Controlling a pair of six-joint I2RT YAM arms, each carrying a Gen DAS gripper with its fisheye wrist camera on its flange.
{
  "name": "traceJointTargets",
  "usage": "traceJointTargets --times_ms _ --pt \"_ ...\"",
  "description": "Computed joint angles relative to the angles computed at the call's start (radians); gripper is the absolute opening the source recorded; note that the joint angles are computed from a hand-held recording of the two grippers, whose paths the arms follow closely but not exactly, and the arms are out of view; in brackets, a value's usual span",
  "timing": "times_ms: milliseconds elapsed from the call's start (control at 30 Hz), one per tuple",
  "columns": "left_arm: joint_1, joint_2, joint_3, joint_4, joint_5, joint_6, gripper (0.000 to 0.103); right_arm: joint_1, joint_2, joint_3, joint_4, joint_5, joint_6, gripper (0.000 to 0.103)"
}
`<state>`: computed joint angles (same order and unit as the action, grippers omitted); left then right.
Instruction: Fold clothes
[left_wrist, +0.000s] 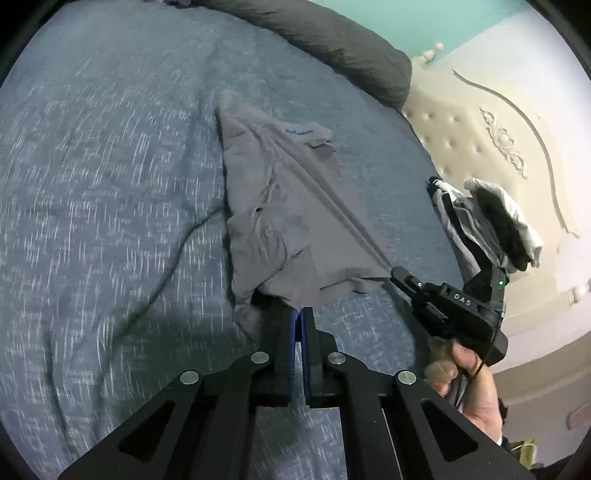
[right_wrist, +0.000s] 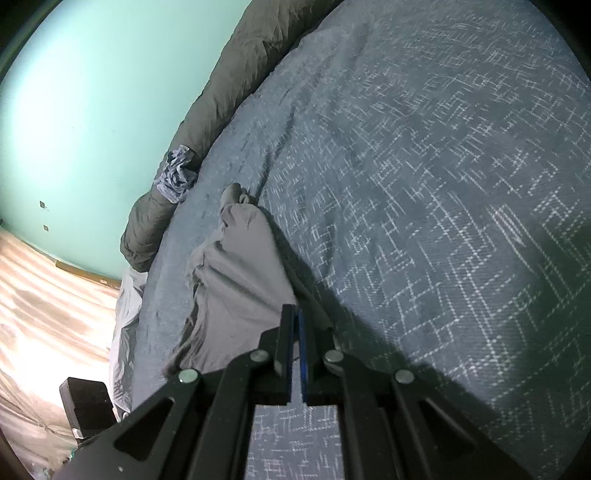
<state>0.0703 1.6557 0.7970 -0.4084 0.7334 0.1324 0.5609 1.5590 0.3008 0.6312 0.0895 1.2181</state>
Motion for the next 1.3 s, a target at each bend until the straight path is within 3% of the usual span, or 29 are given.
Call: traceJointTargets --times_ms 300,567,633,700,967,1300 --pt "0.023 0.083 -0.048 0.069 -0.046 -0.071 0.003 0.005 0.038 0.013 0.000 -0.027 -0.004 0.002" --pt "0.027 -0.008 -0.029 0.050 -0.075 -0.058 0.006 0.011 0.052 0.033 -0.031 -0.028 -0.005 0.002" --pt "0.032 -0.019 -0.010 0.059 -0.091 -0.052 0.016 0.008 0.059 0.044 -0.046 -0.030 -0.006 0.002" --pt "0.033 -0.008 0.013 0.083 -0.102 -0.062 0.020 0.006 0.064 0.056 -0.061 -0.032 -0.011 0.002" --pt "0.019 0.120 0.080 0.240 -0.099 -0.145 0.025 0.002 0.054 0.052 -0.070 -0.014 0.003 0.002" --pt "-0.014 0.167 0.127 0.264 -0.114 -0.072 0.036 -0.021 -0.058 0.005 -0.112 0.076 -0.035 0.006"
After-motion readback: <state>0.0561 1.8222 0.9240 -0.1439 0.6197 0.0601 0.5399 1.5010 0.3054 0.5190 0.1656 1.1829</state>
